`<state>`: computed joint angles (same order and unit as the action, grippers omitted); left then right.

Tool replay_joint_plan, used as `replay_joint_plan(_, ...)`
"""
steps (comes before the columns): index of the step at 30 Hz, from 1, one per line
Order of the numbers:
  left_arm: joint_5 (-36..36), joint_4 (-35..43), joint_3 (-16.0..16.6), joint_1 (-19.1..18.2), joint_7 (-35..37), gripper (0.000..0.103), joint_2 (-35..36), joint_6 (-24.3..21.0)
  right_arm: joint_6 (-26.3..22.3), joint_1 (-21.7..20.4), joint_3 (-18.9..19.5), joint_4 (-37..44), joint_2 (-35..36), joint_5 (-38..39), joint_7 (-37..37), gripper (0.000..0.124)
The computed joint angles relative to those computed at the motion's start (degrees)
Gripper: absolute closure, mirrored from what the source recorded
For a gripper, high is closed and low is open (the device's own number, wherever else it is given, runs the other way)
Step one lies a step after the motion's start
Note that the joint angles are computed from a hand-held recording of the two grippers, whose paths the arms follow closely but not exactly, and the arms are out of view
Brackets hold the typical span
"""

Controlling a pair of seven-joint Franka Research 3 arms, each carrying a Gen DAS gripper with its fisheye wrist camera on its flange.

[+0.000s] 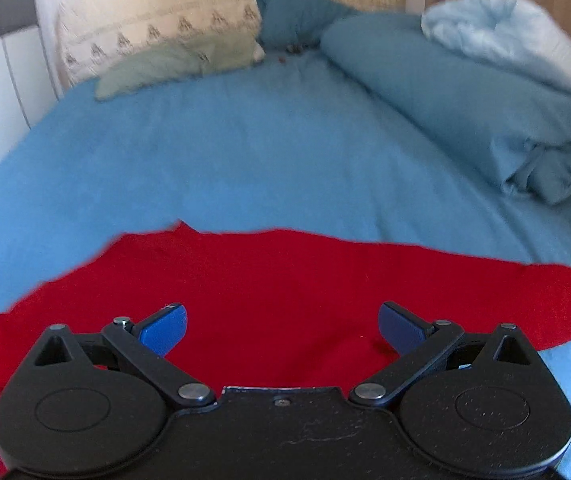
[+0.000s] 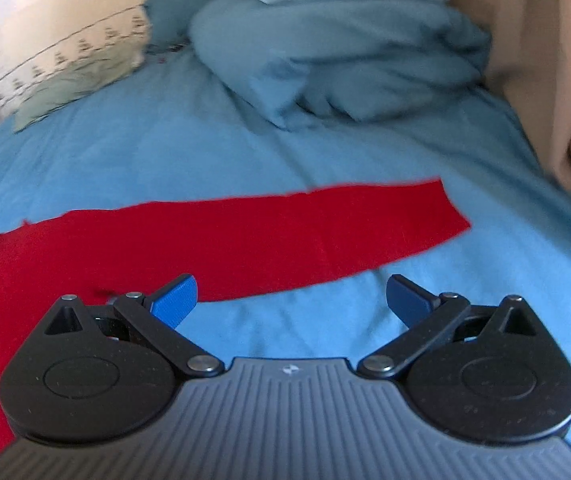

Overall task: Fold small clothes
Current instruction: 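Move the right tool to a sweater sleeve cuff and close on it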

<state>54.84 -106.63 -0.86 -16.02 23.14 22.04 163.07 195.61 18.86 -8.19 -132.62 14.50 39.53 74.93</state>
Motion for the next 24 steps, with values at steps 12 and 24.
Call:
replay_joint_plan(12,-15.08,21.33,-0.03,-0.54,17.78,0.000,21.87,-1.71,12.88,-8.71,5.69,10.05,18.69,-1.88,16.74,0.021)
replay_joint_plan(24,-27.17,37.39,-3.34,-0.27,30.61,0.000,30.37,-17.57,5.00,-6.09,-1.21,18.64,22.16,7.35,18.36,0.078)
